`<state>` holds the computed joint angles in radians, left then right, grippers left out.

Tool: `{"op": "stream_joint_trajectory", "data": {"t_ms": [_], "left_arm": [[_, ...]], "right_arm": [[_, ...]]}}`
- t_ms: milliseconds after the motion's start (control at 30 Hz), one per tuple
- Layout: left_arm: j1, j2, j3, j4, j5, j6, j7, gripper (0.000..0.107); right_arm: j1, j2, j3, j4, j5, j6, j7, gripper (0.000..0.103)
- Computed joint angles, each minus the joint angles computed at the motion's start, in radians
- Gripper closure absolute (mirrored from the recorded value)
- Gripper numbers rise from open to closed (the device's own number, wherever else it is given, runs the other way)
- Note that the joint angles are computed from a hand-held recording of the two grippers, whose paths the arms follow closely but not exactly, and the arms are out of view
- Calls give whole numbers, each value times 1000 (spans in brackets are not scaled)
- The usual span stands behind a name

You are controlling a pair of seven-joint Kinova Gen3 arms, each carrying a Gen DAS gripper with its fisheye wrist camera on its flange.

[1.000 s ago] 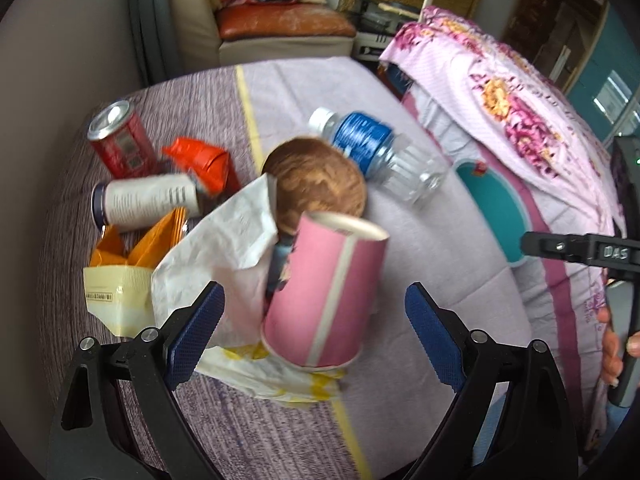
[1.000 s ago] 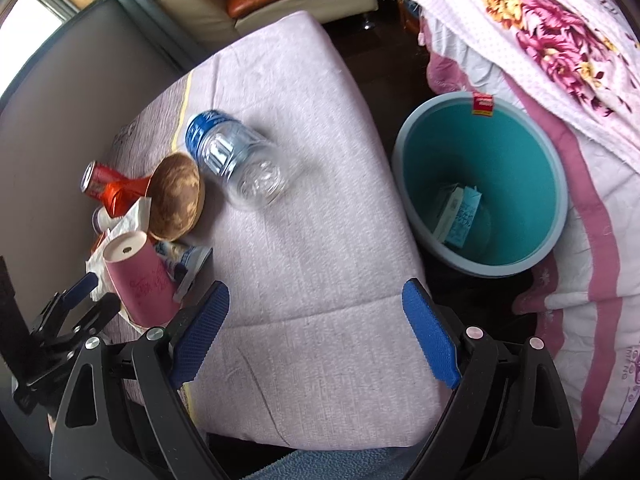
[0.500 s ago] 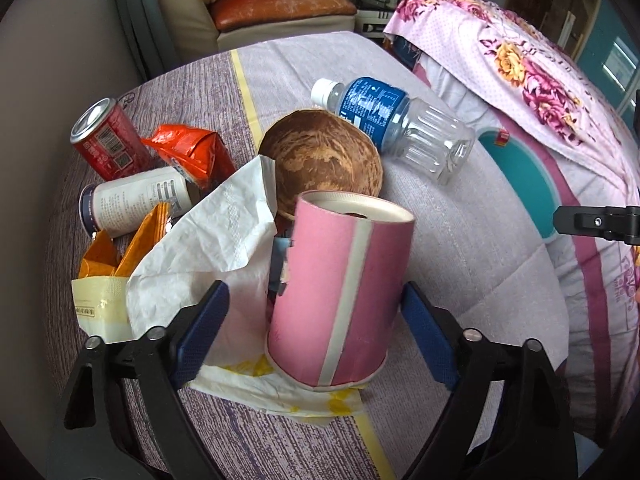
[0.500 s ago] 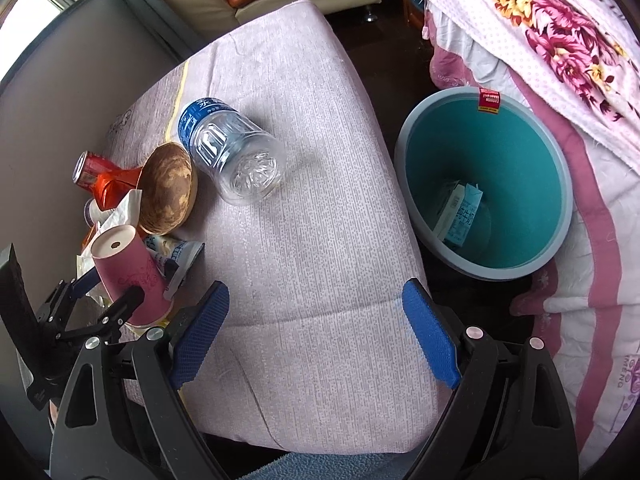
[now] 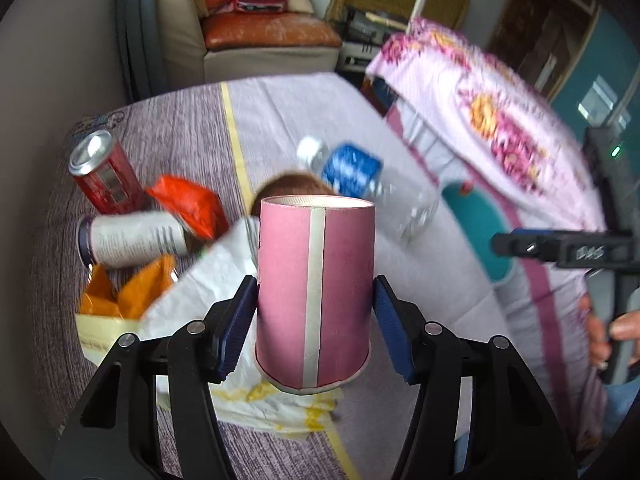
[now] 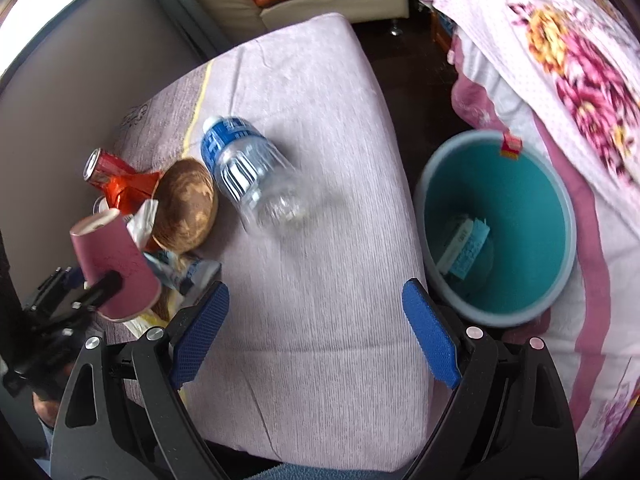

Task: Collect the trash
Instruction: 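Return to the table and grasp the pink paper cup with the left tool, then grasp the blue-label water bottle with the right tool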

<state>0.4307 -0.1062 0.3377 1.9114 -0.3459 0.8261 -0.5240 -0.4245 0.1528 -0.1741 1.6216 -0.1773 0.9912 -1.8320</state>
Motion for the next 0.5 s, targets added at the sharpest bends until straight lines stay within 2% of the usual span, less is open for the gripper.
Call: {"op": "stream_joint_trajectory", "data": {"t_ms": [167,300,400,500], "left_arm": [[-33,-15,-21,-11,-8,4,5,48],[-54,-13,-35,-13,6,-3,-17,48],[-70,-13,-51,-17,23,0,-51,48],[-88,-27,-69,-13,48,3,-96,48]], "right_arm": [[-24,84,-8,-125,31,32,48,19],[-43,200,-12,-266,26,95,99,19],[-50,287,-19,-360,12,142,146,30],[-53,366,-22,-451,-9,206,192,30]]}}
